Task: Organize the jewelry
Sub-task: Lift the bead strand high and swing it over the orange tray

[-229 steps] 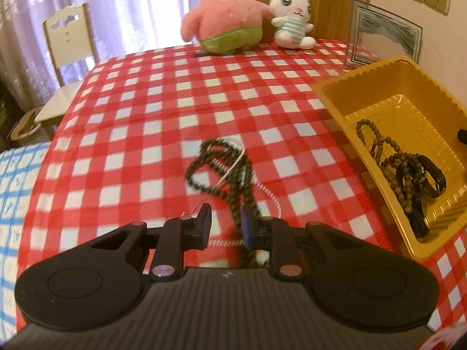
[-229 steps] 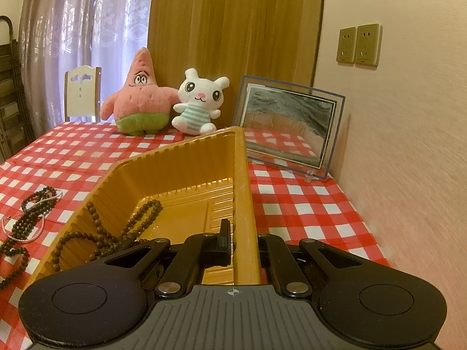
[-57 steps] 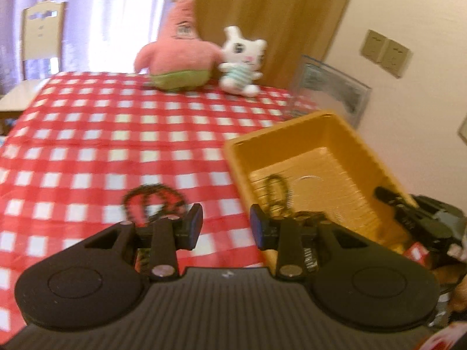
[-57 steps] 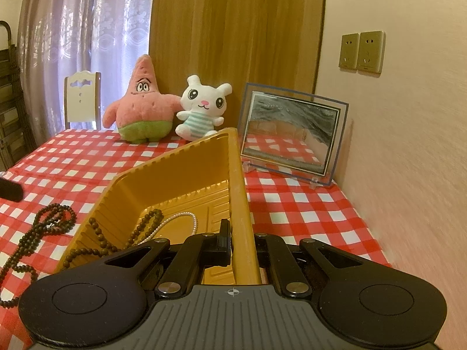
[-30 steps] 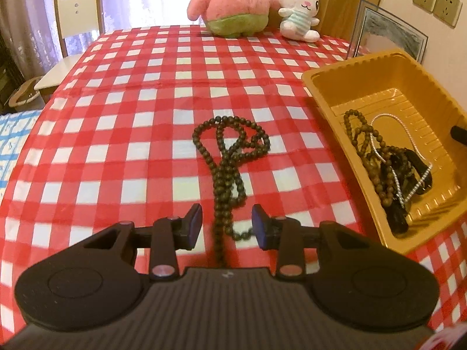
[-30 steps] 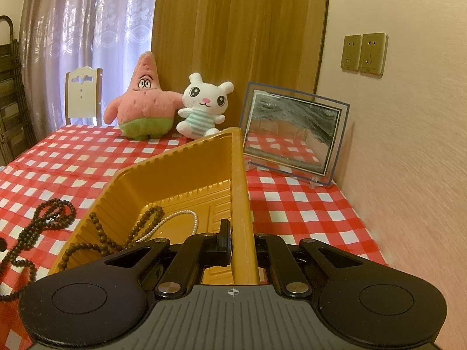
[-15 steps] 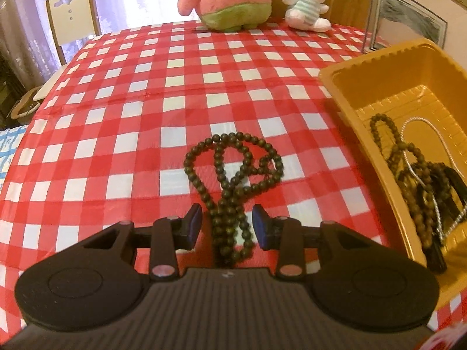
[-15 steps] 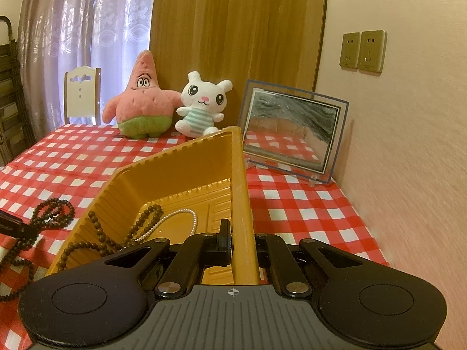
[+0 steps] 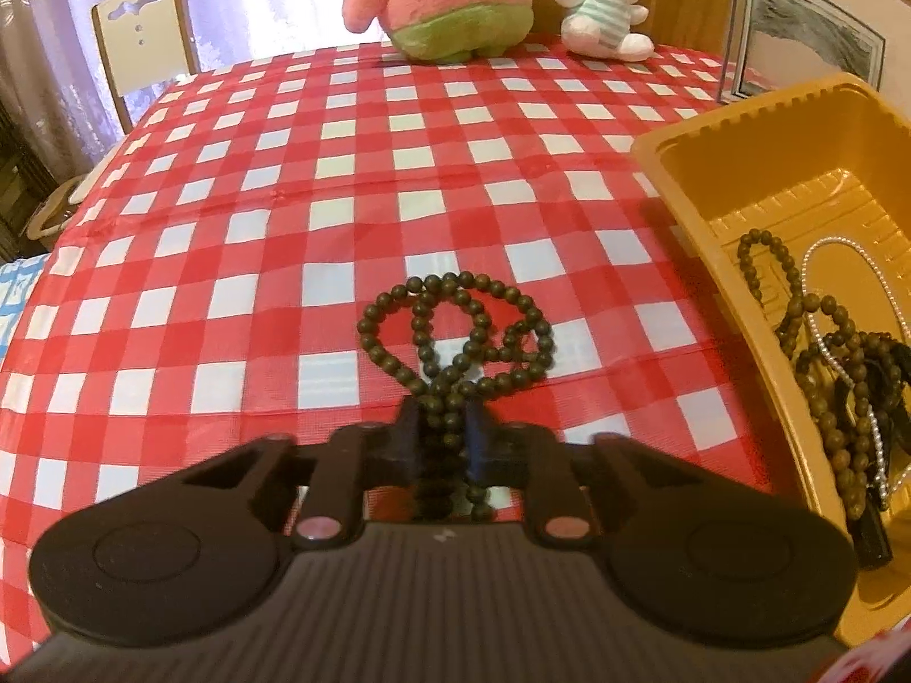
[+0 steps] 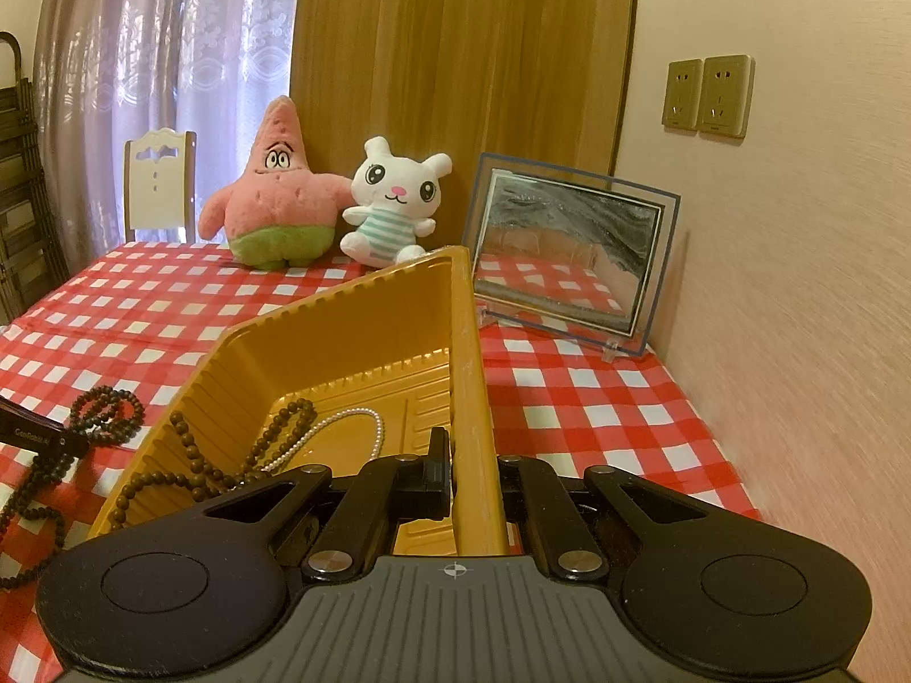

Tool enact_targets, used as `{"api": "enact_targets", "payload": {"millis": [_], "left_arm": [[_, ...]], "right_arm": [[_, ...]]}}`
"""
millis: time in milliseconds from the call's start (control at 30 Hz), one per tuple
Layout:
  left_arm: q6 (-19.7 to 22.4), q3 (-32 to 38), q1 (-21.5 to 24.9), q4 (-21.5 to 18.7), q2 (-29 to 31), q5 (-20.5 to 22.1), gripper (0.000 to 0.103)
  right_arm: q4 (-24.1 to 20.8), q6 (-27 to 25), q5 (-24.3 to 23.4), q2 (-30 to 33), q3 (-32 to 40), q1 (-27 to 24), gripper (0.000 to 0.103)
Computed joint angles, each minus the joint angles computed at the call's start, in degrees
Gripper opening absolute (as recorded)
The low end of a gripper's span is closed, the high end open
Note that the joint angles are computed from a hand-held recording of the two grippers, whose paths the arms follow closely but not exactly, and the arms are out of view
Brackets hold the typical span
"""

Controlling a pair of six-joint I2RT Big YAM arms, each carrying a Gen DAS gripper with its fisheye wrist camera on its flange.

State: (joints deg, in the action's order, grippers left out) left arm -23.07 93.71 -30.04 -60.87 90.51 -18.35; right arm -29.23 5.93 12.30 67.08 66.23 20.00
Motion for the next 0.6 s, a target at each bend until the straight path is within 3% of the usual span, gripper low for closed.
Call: {"api": "enact_targets", "payload": {"millis": [100, 133, 267, 600], "left_arm": [[0.13, -0.8, 0.41, 0.86, -0.84, 1.88, 0.012], [0.45, -1.55, 0.44, 1.98, -1.65, 2.23, 0.006], [1.72, -2.07, 0.83, 2.49, -4.17, 3.4, 0.006], [7.03, 1.44, 1.45, 1.88, -10.21, 1.49, 0.006]], "right_arm": [[-0.01, 0.0, 0.02, 0.1, 0.09, 0.01, 0.005], [-0.01, 0.0, 0.02, 0.1, 0.09, 0.01, 0.005], [-0.01, 0.09, 0.05, 0.11, 0.1, 0.04, 0.005], [0.34, 0.31, -0.2, 0.39, 0.13, -0.1, 0.005]]}}
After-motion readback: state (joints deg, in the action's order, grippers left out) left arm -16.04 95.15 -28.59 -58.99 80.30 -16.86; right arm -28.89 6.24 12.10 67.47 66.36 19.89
